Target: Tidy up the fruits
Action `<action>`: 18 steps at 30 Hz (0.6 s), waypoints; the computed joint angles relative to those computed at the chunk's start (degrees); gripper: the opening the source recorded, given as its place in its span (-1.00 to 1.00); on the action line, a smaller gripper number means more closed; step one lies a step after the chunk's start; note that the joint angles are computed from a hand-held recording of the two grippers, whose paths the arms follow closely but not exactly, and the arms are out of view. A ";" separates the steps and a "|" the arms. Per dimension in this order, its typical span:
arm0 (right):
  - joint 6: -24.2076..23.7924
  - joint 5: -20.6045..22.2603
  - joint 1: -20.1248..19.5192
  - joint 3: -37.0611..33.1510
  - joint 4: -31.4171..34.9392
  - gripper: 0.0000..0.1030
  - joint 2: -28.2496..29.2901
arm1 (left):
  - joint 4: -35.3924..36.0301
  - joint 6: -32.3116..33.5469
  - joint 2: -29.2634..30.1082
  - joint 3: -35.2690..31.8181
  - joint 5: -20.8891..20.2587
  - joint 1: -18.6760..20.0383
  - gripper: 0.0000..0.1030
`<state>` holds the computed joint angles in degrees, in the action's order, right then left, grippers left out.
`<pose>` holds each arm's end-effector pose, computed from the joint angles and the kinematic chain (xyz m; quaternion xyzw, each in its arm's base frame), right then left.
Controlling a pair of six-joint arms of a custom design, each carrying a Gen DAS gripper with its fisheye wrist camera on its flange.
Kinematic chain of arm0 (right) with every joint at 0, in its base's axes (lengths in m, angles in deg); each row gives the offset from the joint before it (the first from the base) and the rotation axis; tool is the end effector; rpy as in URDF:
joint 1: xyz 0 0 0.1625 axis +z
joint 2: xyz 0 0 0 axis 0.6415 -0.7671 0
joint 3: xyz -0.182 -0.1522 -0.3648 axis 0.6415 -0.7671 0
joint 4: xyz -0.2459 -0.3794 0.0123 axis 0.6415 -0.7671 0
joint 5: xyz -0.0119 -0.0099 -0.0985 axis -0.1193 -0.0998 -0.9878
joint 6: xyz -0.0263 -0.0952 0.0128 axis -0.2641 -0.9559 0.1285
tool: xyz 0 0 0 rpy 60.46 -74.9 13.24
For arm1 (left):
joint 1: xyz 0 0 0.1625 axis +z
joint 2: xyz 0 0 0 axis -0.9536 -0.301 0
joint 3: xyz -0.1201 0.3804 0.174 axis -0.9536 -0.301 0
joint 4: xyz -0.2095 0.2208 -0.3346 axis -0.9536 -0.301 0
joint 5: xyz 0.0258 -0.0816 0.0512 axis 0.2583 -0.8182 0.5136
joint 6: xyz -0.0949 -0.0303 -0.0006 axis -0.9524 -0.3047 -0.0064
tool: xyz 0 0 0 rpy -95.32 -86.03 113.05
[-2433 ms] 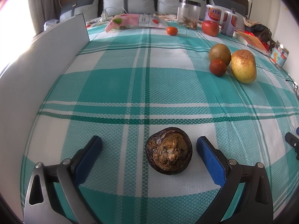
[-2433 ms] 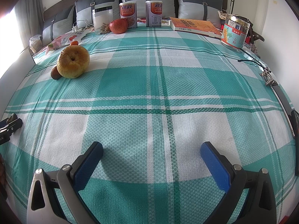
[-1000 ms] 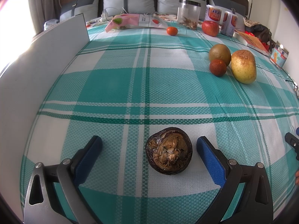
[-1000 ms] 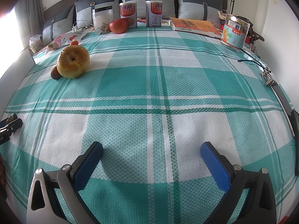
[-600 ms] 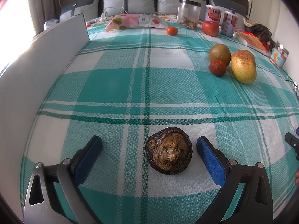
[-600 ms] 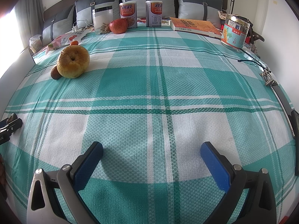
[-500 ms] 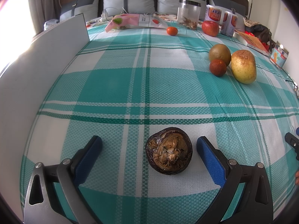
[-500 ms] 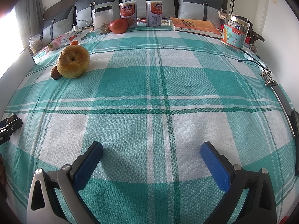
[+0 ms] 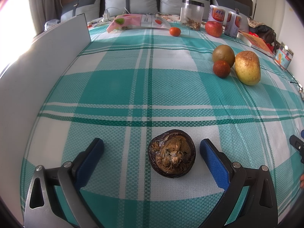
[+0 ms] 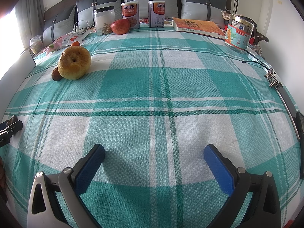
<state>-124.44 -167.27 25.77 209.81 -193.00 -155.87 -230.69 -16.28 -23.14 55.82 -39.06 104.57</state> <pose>-0.0472 -0.3389 0.2859 0.0466 -0.8626 0.3071 0.3992 -0.2533 -0.4080 -0.0330 0.1627 0.8819 -0.2684 0.3517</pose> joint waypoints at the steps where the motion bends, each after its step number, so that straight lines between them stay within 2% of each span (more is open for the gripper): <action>1: 0.00 0.00 0.00 0.00 0.00 1.00 0.00 | 0.00 0.00 0.02 -0.01 0.00 0.00 0.98; 10: 0.45 -0.38 0.15 -0.13 -0.23 1.00 0.27 | -0.20 0.07 0.00 0.05 -0.10 0.01 0.98; 14: 0.44 -0.22 0.05 -0.10 -0.10 1.00 0.11 | -3.05 2.00 -0.31 0.65 -1.49 0.43 0.98; 18: 0.45 -0.55 0.14 -0.13 -0.05 1.00 0.11 | -8.60 6.29 -1.09 1.99 -4.96 0.70 0.95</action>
